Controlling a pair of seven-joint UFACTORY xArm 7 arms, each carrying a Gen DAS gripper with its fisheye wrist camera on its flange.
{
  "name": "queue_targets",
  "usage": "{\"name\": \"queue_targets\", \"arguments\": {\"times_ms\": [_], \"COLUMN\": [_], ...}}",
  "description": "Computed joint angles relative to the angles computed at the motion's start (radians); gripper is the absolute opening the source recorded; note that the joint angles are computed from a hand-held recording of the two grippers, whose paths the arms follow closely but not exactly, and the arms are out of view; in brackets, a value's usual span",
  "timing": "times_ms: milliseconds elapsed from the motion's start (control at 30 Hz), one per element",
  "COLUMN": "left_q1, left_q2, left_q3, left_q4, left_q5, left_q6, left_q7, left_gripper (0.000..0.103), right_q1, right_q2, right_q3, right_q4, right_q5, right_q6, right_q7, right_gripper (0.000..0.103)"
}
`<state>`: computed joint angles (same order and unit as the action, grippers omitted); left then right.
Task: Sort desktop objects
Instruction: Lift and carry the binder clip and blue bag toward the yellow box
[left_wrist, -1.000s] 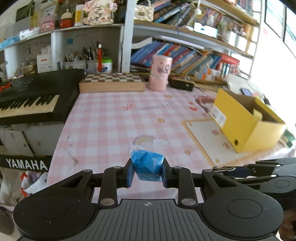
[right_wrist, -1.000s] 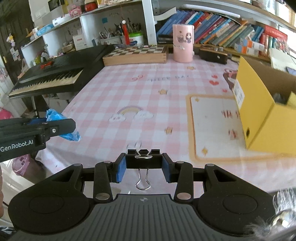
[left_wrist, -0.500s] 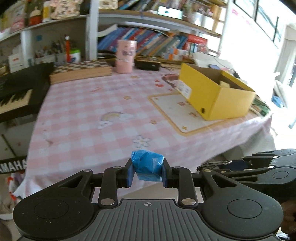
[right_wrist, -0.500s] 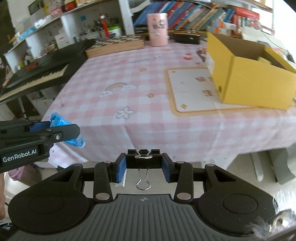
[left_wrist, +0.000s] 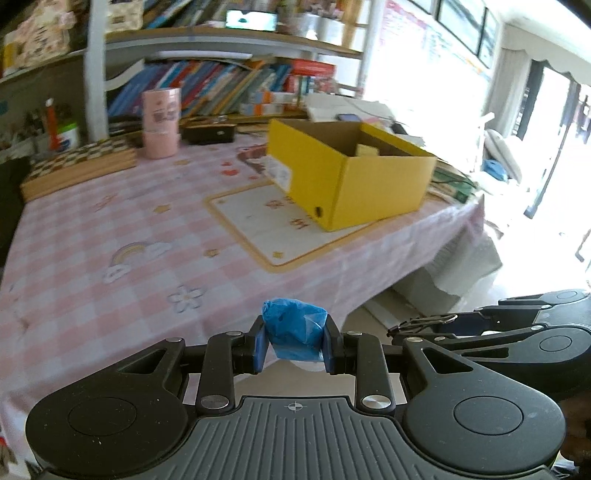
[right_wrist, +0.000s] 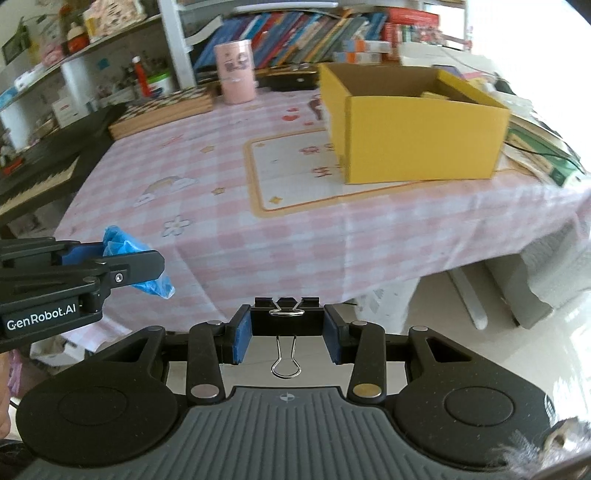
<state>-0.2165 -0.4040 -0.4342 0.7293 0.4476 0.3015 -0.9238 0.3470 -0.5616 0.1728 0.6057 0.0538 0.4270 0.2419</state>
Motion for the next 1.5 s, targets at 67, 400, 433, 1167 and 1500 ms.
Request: {"name": "queue_targets", "arguments": {"times_ms": [67, 400, 433, 1167, 1500], "left_q1": [-0.004, -0.021, -0.023, -0.253, -0.354], "left_q2": [0.02, 0.125, 0.137, 0.437, 0.587], "left_q3": [-0.004, -0.013, -0.012, 0.169, 0.251], "left_q4": [0.016, 0.11, 0.122, 0.414, 0.59], "left_q5": [0.006, 0.082, 0.095, 0.215, 0.184], "left_q6": [-0.008, -0.022, -0.022, 0.028, 0.098], "left_q7": [0.01, 0.004, -0.001, 0.02, 0.034], "left_gripper": [0.027, 0.027, 0.027, 0.027, 0.027], "right_q1": [-0.013, -0.065, -0.068, -0.128, -0.117], "right_q2": [-0.016, -0.066, -0.067, 0.008, 0.14], "right_q3": [0.0, -0.017, -0.02, -0.131, -0.222], "right_q4": [-0.011, -0.045, -0.045, -0.002, 0.104], "right_q5": [-0.006, -0.03, -0.031, 0.015, 0.133], "right_q6": [0.002, 0.0, -0.001, -0.023, 0.011], "right_q7": [0.011, 0.04, 0.039, -0.094, -0.303], "right_gripper": [0.038, 0.038, 0.038, 0.038, 0.038]}}
